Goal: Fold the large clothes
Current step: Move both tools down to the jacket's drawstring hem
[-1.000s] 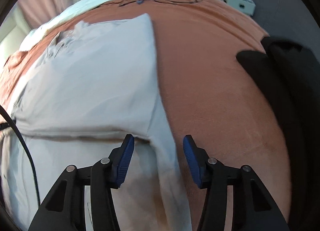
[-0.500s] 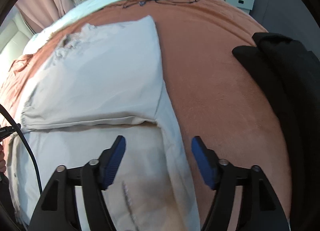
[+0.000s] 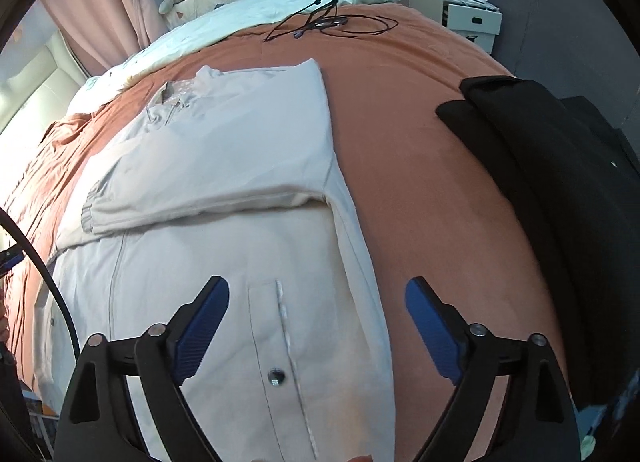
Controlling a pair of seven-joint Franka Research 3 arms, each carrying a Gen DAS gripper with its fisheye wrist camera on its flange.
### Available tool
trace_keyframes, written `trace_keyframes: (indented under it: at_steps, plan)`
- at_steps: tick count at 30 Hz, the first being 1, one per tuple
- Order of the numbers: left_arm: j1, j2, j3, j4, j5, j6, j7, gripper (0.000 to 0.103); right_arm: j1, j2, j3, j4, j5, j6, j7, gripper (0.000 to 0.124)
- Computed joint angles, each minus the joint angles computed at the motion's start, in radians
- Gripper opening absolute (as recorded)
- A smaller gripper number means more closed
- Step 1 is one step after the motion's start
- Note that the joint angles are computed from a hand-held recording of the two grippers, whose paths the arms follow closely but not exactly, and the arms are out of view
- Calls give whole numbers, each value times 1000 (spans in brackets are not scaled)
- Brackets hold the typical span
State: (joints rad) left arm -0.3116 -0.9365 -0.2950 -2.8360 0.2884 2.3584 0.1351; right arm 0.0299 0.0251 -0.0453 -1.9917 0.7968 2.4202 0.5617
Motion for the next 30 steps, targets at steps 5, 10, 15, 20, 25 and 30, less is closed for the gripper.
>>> trace_keyframes:
  at_steps: [5,10,15,20,25,30]
  plan:
    - [-66,-82,-57,-26,-22,-94,-59,101,-10,-71,-19,-91,29,6,-49,103]
    - [-159,-131,-107,-36,-49,-190,-137,102,-16,-133,-49,-169,58,-26,-111,103]
    - [-263,-174,-159,-44,-74,-283,-239,102,-34,-168,-85,-213,76,-99,-147,103]
    - [-368,-180,-222,-33,-102,-387,-364,102,-55,-214,-113,-279,104,-122,-244,103]
    - [-471,-149,-278,-27,-126,-430,-516,97,-83,-224,-147,-315,135,-186,-315,103]
    - [-562,-109,-306,-38,-140,-426,-655,80,-129,-178,-175,-305,183,-293,-350,103]
